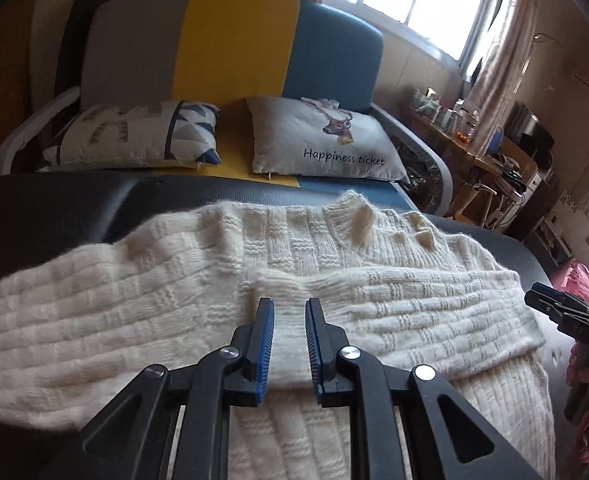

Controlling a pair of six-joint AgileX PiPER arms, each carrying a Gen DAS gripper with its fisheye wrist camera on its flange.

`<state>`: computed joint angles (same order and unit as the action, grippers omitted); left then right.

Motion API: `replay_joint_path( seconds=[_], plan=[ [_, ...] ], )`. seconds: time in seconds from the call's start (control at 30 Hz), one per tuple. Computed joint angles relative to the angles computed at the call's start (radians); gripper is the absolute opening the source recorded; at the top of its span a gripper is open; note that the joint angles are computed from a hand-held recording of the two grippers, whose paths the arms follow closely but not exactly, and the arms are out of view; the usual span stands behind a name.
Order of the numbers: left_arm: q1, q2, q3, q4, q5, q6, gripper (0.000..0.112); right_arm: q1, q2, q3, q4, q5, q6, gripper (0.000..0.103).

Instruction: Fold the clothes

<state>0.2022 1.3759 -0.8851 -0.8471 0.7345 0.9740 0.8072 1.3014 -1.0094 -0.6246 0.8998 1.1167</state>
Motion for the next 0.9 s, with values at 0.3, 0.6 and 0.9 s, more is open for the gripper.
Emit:
replay_joint_path(
  seconds=[0.3,0.6,0.9],
  plan=[
    [-0.137,-0.042,0.055,0.138,-0.124,-0.077,0.023,0.191,0.05,0.025,-0.104,0.098,0.245,0.062],
    [-0.207,-0.012,0.057,0.275,-0.197,-0.235,0.028,0.148,0.049,0.11,-0.081,-0.013,0.309,0.079],
    [-0.056,-0.194,0.147,0.205,-0.067,-0.168,0.029,0.317,-0.005,0.087,-0.073,0.168,0.363,0.087]
  ],
)
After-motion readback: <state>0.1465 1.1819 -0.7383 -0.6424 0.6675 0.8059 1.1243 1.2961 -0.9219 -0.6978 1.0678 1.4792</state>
